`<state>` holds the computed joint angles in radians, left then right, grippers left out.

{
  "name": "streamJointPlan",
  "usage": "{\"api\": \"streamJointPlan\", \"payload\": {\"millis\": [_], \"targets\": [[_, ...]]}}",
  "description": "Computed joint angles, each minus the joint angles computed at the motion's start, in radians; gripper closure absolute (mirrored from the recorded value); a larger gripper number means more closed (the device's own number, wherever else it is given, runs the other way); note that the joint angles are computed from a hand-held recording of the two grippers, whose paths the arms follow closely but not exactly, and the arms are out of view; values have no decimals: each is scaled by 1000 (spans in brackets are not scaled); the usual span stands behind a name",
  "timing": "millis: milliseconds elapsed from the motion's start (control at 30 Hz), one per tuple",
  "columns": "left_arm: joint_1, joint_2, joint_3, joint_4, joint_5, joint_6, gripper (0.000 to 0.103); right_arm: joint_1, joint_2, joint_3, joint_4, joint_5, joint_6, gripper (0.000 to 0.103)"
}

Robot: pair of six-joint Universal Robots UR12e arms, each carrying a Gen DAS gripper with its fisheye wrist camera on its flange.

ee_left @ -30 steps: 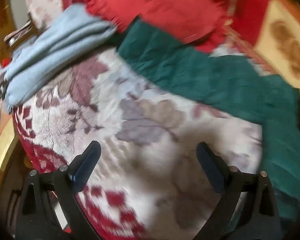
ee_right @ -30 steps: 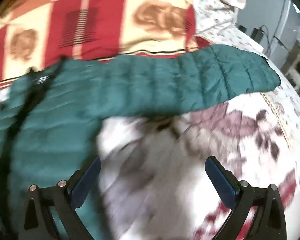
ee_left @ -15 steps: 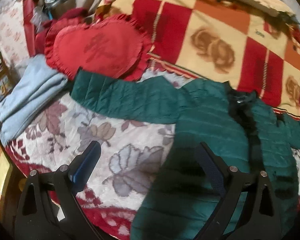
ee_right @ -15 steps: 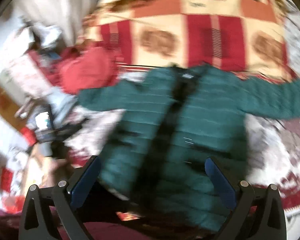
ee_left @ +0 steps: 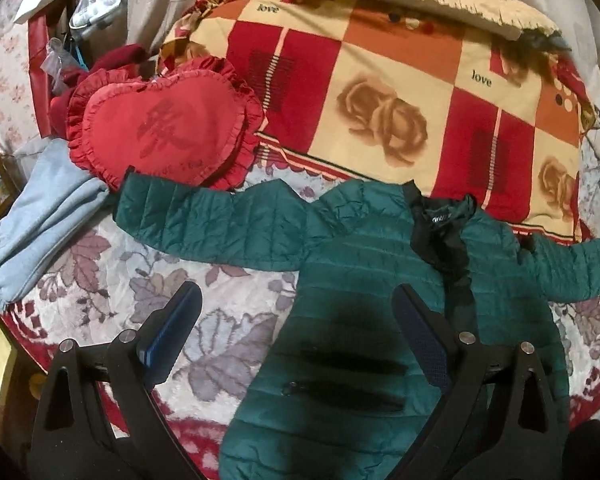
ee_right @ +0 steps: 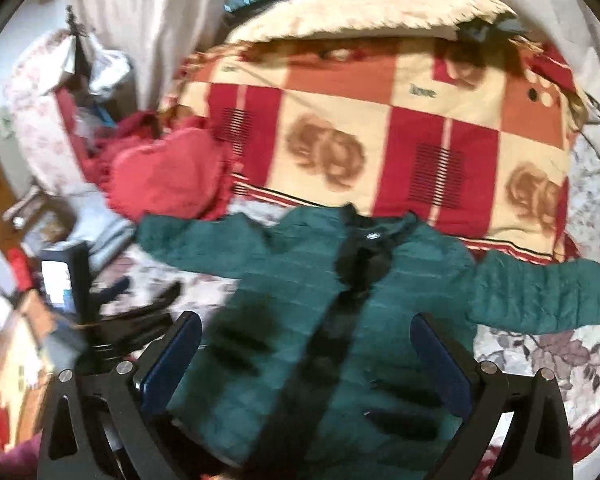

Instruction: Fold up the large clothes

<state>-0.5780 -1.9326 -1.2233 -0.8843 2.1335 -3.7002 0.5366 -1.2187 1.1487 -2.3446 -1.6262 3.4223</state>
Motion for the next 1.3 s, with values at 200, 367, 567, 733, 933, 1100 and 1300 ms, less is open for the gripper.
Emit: {"api": "streamJointPlan", "payload": {"millis": [200,367,567,733,933,1100,1300], "targets": [[-8,-38,43,-13,-7,4,7,-18,35,34,-47,-113,62,0],[-8,-54,62,-13,-22,4,7,-5,59,36,-69,-202,68,0],[-15,-75,89,-26,-23,9,7,8,68,52,-101,-244,65,0],[-19,-84,100,-20,-18,21,7,7,72,50,-93,-236,61,0],[-23,-90,106,-14,-10,21,7,9,72,58,-99,-230,79,0],[-24,-94,109,-19,-11,26,7,11,72,62,-95,-231,87,0],[-25,-96,109,-18,-10,20,7,12,74,60,-82,-242,101,0]]}}
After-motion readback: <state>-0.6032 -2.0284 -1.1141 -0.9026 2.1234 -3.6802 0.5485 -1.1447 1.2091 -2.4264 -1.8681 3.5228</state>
